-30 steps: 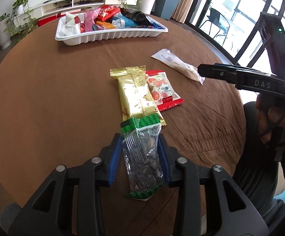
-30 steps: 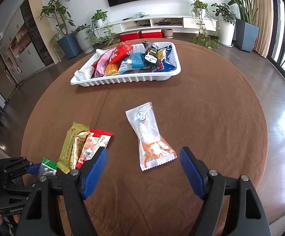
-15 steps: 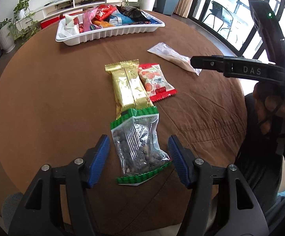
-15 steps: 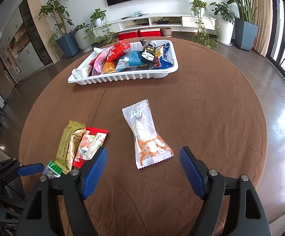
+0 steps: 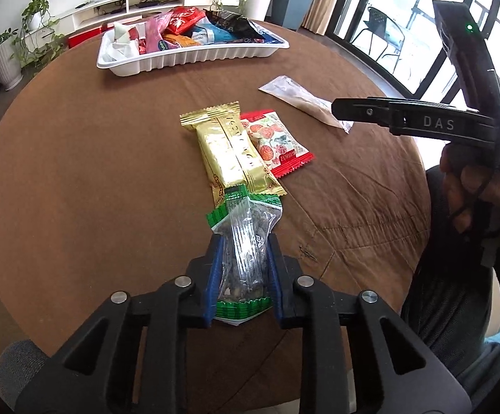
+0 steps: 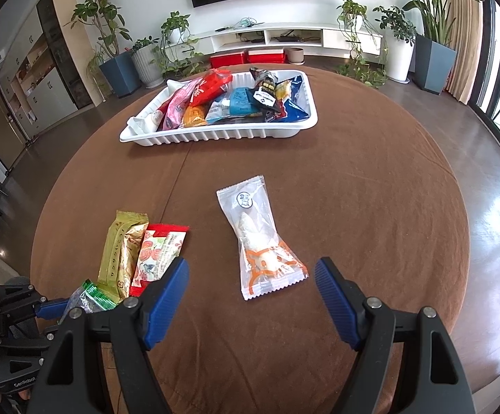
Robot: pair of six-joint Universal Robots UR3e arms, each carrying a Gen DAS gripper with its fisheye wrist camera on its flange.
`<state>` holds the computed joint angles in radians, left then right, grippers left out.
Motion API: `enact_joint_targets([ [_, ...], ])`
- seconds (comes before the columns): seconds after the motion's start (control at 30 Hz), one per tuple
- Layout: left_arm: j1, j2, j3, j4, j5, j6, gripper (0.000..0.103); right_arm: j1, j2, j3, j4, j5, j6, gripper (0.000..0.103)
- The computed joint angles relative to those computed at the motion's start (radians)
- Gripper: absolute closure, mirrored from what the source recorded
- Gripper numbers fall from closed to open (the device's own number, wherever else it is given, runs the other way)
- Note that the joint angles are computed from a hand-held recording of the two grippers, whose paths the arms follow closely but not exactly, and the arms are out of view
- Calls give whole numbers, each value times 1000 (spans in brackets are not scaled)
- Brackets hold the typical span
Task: Organize snacks
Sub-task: 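Grasp the green-topped clear nut bag with the left gripper while the right gripper grasps the white-orange bar, then carry the nut bag and white-orange bar over the white tray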
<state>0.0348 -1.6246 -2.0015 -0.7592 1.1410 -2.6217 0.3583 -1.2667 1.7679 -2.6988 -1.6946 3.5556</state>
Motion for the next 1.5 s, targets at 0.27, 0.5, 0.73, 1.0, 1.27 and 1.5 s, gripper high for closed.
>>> enact_joint_targets([
  [0.27,71,48,-4,-79,-86,37,82,-5,15,-34,35,-22,-23,25],
  [0.5,158,95,-19,-147,-143,69,82,-42,75,-116,118,-14,-90,30],
  [0.73,198,95,-29,-146,-161,71,82,-52,161,-245,219,22,-182,36],
  [1.0,215,98,-31,-152,-168,77,82,-53,190,-296,270,42,-217,47],
  [1.27,209,90,-30,-146,-172,75,82,-43,194,-358,366,61,-236,67],
  [1.5,217,97,-36,-147,-178,74,82,-57,209,-421,448,101,-226,78],
])
